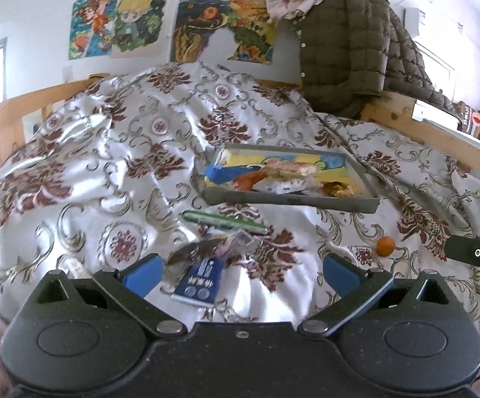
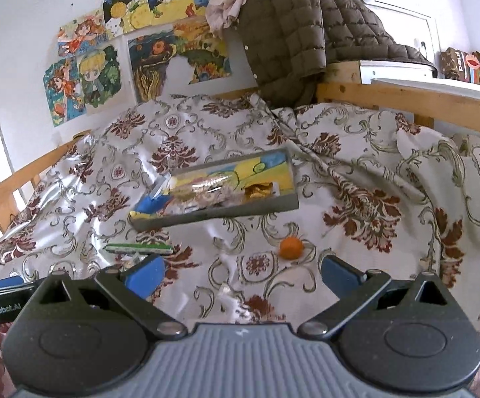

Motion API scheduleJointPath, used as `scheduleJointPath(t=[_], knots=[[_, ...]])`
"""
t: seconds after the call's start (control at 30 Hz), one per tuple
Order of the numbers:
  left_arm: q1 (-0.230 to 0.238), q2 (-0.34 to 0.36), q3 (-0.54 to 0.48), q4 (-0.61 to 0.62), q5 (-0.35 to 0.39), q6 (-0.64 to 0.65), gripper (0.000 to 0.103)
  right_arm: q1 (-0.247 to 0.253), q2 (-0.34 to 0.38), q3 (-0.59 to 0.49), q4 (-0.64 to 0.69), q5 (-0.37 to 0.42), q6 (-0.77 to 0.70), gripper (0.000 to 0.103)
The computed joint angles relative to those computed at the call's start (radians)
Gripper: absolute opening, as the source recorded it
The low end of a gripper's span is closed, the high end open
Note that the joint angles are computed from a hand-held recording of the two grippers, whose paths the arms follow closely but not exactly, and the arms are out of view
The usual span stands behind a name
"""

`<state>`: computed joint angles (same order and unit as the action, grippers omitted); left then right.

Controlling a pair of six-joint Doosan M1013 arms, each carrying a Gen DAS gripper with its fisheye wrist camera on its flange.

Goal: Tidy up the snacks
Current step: 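Move both tools toward the orange and the green tube snack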

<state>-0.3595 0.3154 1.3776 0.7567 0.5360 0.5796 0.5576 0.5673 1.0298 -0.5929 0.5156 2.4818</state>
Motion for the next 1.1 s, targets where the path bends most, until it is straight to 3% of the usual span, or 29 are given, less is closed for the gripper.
scheduleJointPath(t=[0.67,0.9,1.1], knots=[[-0.020,-0.045,0.059,0.056,0.028,-0.078,0.102,0.021,-0.025,0.024,0.045,0.062,-0.081,0.103],[-0.018,-0.037,0.045,0.016,0.041,-0.032,0.102,0.020,-0.015,0.006,0.078,0.084,-0.117,0.103],[-0.003,-0.019,0.011,-0.100,0.055,0.066,0.102,0.018,0.002,-0.030,0.122,0.126,-0.165,0.103]])
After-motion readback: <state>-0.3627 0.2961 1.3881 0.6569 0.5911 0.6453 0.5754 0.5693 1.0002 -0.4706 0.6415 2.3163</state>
